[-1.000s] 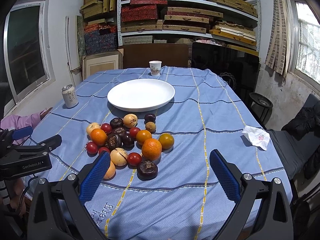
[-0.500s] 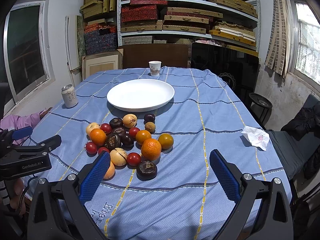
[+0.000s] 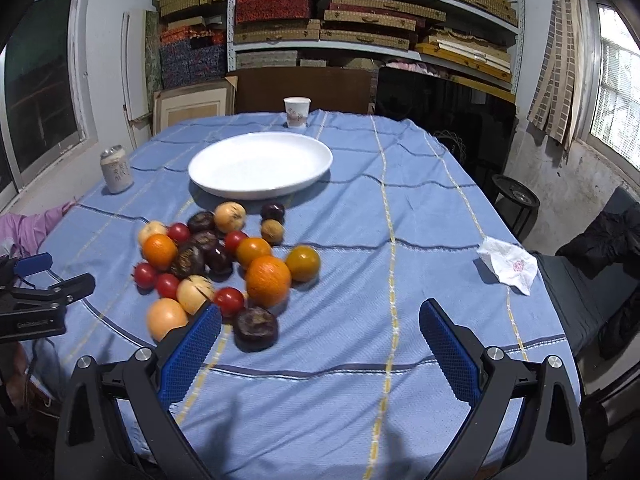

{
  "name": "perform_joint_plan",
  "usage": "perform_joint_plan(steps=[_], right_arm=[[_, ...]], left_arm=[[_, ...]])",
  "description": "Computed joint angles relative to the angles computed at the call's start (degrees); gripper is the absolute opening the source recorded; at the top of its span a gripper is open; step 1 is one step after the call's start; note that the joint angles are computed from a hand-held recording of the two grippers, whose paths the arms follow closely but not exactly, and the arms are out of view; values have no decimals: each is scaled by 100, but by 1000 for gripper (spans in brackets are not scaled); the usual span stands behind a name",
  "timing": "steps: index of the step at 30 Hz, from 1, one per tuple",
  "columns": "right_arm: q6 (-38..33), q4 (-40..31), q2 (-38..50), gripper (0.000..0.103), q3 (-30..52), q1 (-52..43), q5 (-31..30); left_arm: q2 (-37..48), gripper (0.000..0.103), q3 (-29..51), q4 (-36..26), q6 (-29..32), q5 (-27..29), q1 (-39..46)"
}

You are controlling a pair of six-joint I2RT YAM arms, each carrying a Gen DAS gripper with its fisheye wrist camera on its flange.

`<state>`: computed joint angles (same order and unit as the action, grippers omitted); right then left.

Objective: Organize fruits
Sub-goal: 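Lower the left gripper onto the pale grapefruit and close on it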

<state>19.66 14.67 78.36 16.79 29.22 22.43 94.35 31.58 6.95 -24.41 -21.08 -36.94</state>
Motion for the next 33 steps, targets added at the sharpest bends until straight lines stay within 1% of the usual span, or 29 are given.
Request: perform_joint_plan(steps=[3, 6, 8, 9, 10, 13, 15, 18, 22, 24, 26, 27, 28, 29, 31, 33], right_arm=[[-30, 318, 425, 100, -52, -193, -169], [-47, 493, 782, 100, 4, -262, -294], [-85, 544, 840, 100, 8, -277, -317], [-115, 610, 879, 100, -2, -294, -285], [-130, 563, 825, 100, -8, -319, -286], [-166, 647, 888, 100, -15, -484, -377], [-176, 720, 996, 100, -8, -555, -429], [-219, 841, 1073, 100, -40, -640, -507], [-243, 860, 986, 100, -110, -690, -470], [-252, 891, 1002, 100, -135, -714, -446], [-231, 879, 1044, 100, -122, -723, -452], [-236, 899, 1067, 100, -120, -733, -459], [-234, 892, 1074, 100, -116, -714, -433], [-228, 888, 1065, 100, -120, -684, -400], [-213, 880, 1021, 100, -141, -652, -367], [-202, 886, 1016, 100, -148, -668, -371]], left_arm=[[489, 99, 140, 268, 103, 30, -59], [968, 99, 455, 308, 143, 59, -81], [1216, 92, 645, 266, 119, 198, -66], [1275, 80, 707, 240, 150, 367, -75], [1321, 77, 748, 246, 196, 530, -103], [1440, 77, 892, 228, 231, 281, -436], [1419, 77, 938, 241, 359, 415, -597], [1325, 77, 950, 350, 509, 259, -925], [1507, 77, 1189, 225, 583, 609, -1046], [1641, 77, 1315, 170, 602, 643, -1069], [1824, 66, 1460, 131, 600, 797, -1022], [1899, 54, 1490, 136, 610, 902, -992], [2005, 45, 1579, 107, 641, 1086, -942], [2107, 43, 1654, 82, 642, 1164, -946], [2198, 43, 1721, 157, 710, 922, -1069], [2251, 44, 1750, 228, 706, 980, -1052]])
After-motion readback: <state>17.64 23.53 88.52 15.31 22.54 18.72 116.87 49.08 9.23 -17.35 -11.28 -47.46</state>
